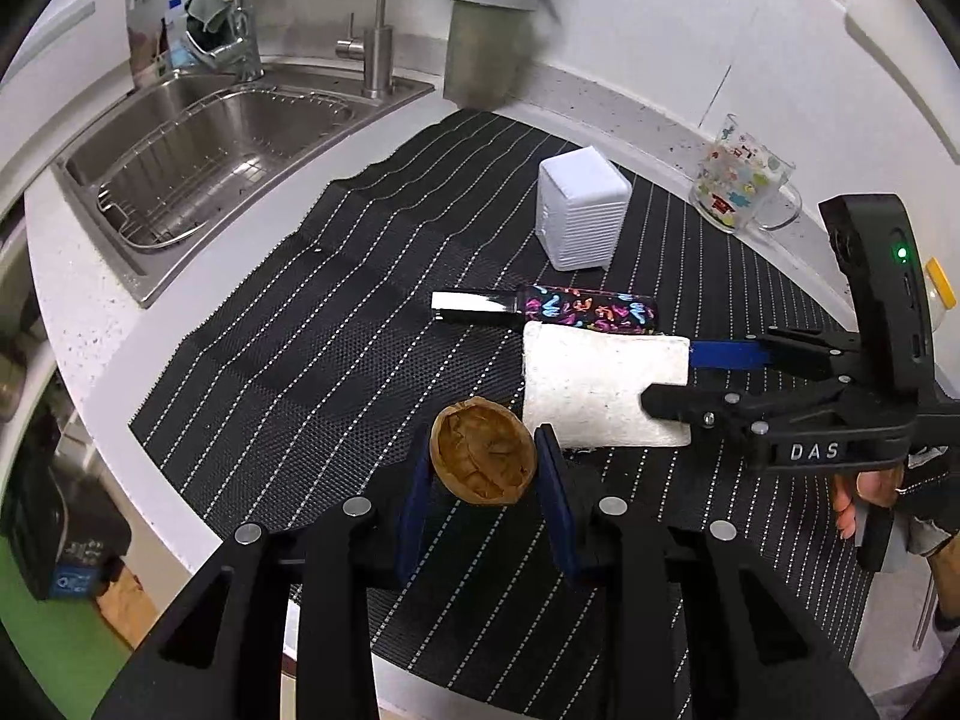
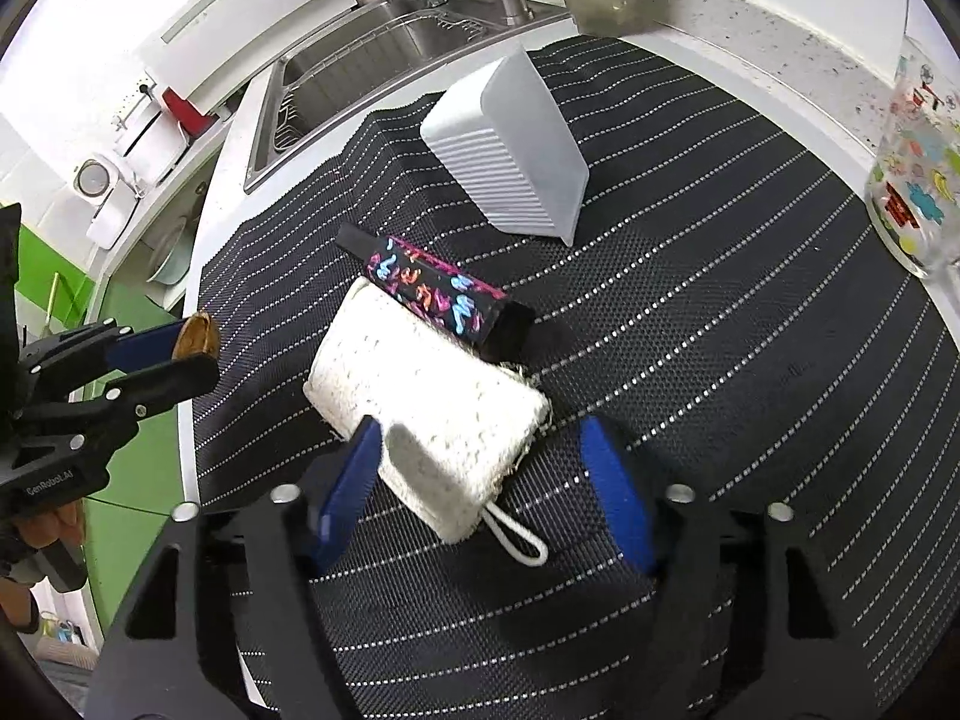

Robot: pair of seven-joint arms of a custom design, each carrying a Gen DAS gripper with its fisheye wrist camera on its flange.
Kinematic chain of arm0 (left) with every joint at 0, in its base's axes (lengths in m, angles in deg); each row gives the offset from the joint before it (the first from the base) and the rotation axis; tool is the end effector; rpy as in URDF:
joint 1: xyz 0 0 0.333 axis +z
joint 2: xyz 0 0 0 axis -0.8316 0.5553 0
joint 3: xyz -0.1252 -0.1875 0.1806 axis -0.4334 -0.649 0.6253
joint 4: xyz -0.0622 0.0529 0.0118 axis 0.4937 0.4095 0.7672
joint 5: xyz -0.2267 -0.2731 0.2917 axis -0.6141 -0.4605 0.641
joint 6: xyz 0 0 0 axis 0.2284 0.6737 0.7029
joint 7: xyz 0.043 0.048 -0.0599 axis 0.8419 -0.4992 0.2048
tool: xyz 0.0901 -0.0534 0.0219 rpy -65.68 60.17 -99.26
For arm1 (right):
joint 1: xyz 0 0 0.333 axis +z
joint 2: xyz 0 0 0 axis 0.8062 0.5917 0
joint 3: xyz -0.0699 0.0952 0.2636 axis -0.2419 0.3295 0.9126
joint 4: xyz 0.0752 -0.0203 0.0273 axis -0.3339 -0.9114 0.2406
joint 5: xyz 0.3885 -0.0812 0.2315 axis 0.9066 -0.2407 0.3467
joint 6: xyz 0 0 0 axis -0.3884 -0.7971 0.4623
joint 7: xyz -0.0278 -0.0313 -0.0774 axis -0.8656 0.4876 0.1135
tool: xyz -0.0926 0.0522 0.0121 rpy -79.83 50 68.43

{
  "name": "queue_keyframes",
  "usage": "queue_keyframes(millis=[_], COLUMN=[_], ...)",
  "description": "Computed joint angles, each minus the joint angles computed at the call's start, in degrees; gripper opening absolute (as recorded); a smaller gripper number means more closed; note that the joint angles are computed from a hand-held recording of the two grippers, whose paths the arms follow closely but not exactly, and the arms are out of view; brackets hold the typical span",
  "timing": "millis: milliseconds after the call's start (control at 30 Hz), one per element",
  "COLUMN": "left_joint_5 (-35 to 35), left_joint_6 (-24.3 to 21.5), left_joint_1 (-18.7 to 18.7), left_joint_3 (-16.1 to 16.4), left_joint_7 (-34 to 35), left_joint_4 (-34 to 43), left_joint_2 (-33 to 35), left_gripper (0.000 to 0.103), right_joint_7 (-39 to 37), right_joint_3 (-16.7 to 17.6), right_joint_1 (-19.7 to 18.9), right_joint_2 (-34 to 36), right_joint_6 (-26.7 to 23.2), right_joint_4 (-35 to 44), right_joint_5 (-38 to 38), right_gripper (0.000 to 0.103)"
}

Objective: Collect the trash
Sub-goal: 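Grasp the walnut shell with the left tool while the right tool grasps the white sponge, then carry the walnut shell and sponge down over the pink wastebasket with both tools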

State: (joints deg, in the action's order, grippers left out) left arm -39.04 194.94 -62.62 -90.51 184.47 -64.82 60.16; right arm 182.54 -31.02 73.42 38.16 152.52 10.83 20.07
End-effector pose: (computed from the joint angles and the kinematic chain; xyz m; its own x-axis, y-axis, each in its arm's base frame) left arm 0.6658 -0.2169 0.6442 -0.5923 -0.7905 0.1557 -0.7393 0.4564 -0.4952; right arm 0.6685 0.3039 0.6106 0.0241 -0.9484 -0.3162 -0.9098 0.1102 -0.4001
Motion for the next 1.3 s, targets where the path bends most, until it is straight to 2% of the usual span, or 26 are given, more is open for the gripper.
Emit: queue_keyframes(millis=[100, 233, 300, 433, 633, 833, 1000, 1133, 1300], left_joint_5=[0.08, -0.21, -0.40, -1.01, -1.88, -3.03, -4.24, -4.48, -3.32], left_joint_6=[-0.05, -0.19, -0.20, -0.29, -0.16, 0.15, 1.12, 2.80, 4.54], left_joint_1=[0.02, 0.18, 0.26, 0.46, 0.58, 0.60, 0.60, 0.93, 1.85], left_joint_3=[0.01, 0.00, 0.01, 0.13, 0.42, 0.92, 1.54, 2.56, 4.38], left_joint_7=[-0.32, -0.15, -0.01, 0.21, 1.07, 1.61, 1.51, 0.00, -2.54], left_joint_4=[0.27, 0.29, 0.09, -0.57, -2.21, -3.33, -4.92, -8.40, -13.76], left_joint_2=[0.29, 0.17, -0.10, -0.97, -3.29, -6.00, -8.77, -12.66, -18.15], left_gripper=[0.034, 0.034, 0.034, 0.034, 0.034, 0.034, 0.034, 0.034, 0.034], right_joint_7=[-0.59, -0.26, -0.24, 0.06, 0.39, 1.61, 2.11, -0.35, -4.82], right_joint_3=[0.16, 0.21, 0.22, 0.31, 0.63, 0.84, 0.96, 1.34, 2.14], right_joint_1=[-0.17, -0.18, -0.18, 0.13, 0.91, 1.90, 3.03, 4.22, 6.58], right_joint_2=[-0.07, -0.75, -1.49, -2.74, -4.85, -6.33, -6.55, -4.73, 0.81], right_joint_6=[0.53, 1.38, 1.84, 2.78, 3.93, 3.70, 1.60, -0.01, -1.63], right_joint_4=[-0.08, -0.87, -1.60, -2.48, -3.22, -1.89, 1.44, 5.87, 14.39], right_joint_5=[0.93, 1.59, 1.63, 1.08, -0.32, -3.43, -8.61, -11.42, -11.45], right_gripper=[0.048, 0.038, 0.036, 0.021, 0.011, 0.007, 0.007, 0.007, 0.007])
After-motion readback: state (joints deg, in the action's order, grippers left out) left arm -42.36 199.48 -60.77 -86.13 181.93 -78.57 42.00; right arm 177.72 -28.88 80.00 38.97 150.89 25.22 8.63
